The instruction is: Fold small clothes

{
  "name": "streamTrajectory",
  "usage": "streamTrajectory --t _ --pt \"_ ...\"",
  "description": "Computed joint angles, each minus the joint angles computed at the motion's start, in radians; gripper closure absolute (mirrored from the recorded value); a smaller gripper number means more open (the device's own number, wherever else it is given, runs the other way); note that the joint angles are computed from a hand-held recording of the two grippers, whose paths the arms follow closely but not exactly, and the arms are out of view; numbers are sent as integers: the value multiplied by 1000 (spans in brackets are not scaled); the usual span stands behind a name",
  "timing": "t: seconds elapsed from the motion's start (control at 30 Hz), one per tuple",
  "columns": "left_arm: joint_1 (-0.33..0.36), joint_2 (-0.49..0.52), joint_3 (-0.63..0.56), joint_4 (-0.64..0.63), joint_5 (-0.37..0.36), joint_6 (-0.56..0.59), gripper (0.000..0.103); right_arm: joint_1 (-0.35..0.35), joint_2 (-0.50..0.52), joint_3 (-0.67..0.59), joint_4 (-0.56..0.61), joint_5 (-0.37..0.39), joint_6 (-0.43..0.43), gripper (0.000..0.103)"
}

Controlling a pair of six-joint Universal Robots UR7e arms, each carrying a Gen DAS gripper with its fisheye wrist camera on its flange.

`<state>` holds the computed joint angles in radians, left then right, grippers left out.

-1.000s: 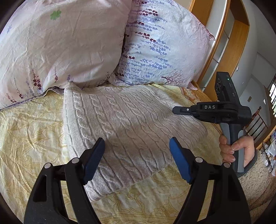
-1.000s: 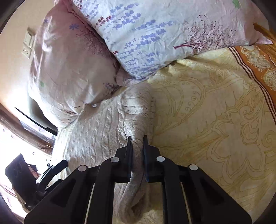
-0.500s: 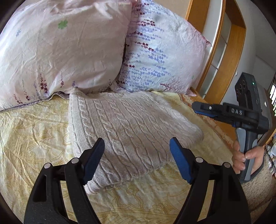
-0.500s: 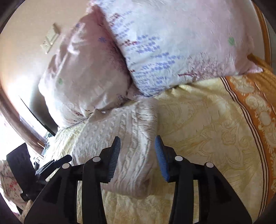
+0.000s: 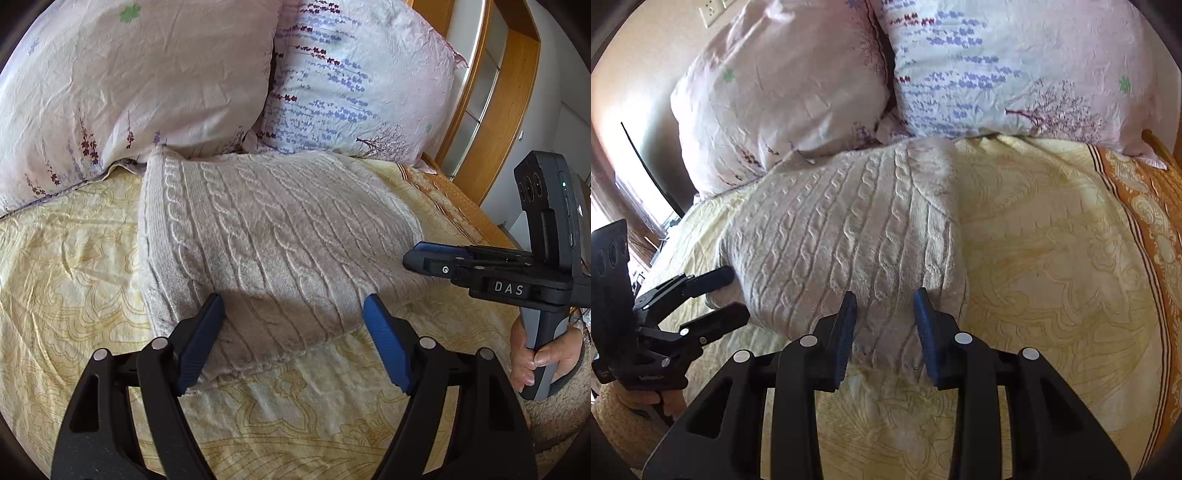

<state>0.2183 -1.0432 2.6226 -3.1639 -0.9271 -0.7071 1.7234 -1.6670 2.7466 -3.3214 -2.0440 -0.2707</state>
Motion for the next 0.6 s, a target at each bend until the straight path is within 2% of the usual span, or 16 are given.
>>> streamTrajectory --t 0.1,0.17,0.27,0.3,0.37,0.4,0.5,0.6 --pt "11 -1 -6 18 -7 -11 25 36 53 -2 -50 -58 3 68" --pt "4 -5 -7 30 0 -14 25 43 56 -4 -56 -65 9 68" --pt "-28 -44 13 42 7 -48 25 9 -67 14 8 14 50 68" --pt "-43 -68 27 49 14 -76 21 0 -107 20 25 29 59 65" --pt "-80 -128 50 118 52 -159 12 19 -133 25 19 -10 76 35" --pt "-97 -159 56 170 68 -203 11 32 -132 29 -2 -36 76 12" --pt "-114 -239 57 339 69 -312 10 51 -138 40 -13 -68 72 8" --pt "-117 -265 38 496 56 -397 10 61 -120 42 9 -85 85 3"
